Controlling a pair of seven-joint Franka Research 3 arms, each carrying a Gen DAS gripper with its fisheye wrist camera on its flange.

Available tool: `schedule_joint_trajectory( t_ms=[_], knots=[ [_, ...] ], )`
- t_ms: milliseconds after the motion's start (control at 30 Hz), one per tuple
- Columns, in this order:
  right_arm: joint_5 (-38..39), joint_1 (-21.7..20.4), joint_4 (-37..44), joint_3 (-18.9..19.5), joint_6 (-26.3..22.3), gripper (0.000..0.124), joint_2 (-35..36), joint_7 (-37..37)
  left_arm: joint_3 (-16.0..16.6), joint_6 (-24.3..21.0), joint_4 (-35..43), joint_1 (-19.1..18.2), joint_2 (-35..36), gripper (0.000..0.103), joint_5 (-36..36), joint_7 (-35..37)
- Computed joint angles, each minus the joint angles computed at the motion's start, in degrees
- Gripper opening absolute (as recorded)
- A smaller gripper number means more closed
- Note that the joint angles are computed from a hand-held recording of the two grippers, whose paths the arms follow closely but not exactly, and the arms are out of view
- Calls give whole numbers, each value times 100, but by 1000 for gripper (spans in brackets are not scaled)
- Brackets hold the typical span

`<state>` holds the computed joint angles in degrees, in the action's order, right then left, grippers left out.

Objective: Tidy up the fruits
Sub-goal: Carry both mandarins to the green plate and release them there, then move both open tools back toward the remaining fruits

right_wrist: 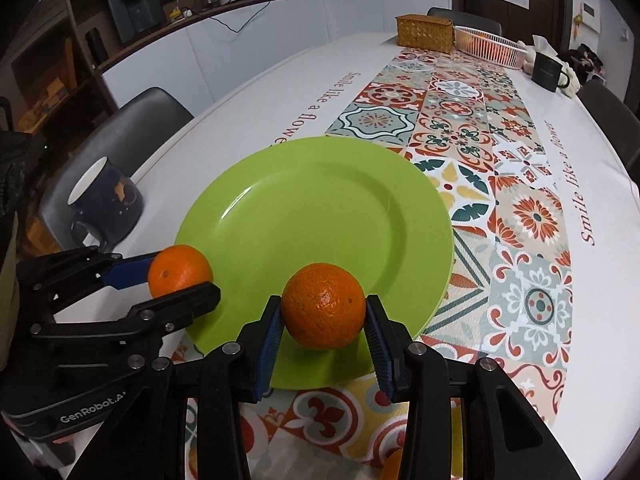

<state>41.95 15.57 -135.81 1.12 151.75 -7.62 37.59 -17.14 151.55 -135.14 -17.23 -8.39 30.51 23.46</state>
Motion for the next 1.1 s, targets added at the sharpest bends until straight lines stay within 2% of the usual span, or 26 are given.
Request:
schedule_joint_trajectory(
  t_ms=[33, 67, 133, 233, 600, 700, 867, 967, 1100],
  knots=[
    [6, -4, -20, 0, 34, 43, -22, 4, -27, -70, 19, 17, -13, 56, 93, -82],
    [33, -4, -27, -9, 40, 43, -43, -12, -80, -179, -1, 27, -93, 58, 231, -246],
    [190, 1, -68, -56, 14, 46, -138, -109, -120, -211, -58, 22, -225, 58, 373, -400],
    [305, 11, -260, -80, 186, 48, -392, -172, -284, -558, -96, -1, -493, 59, 635, -727],
    [852, 291, -1269, -518, 298, 52, -2009, -784, -847, -1805, -178, -379, -1380, 82, 1226, -1452],
    [826, 321, -1559, -578, 364, 58, -2464, -789, -940, -1984, -256, -507, -1670, 86, 1208, -1642],
    [647, 372, -1969, -683, 395, 59, -3116, -736, -1122, -2364, -333, -668, -2012, 90, 1150, -1842],
    [484, 372, -2249, -680, 452, 64, -3515, -637, -1232, -2587, -347, -779, -2151, 93, 1126, -1939],
    [214, 349, -2520, -695, 308, 64, -3956, -391, -1324, -2795, -389, -914, -2276, 94, 1094, -1979]
  ],
)
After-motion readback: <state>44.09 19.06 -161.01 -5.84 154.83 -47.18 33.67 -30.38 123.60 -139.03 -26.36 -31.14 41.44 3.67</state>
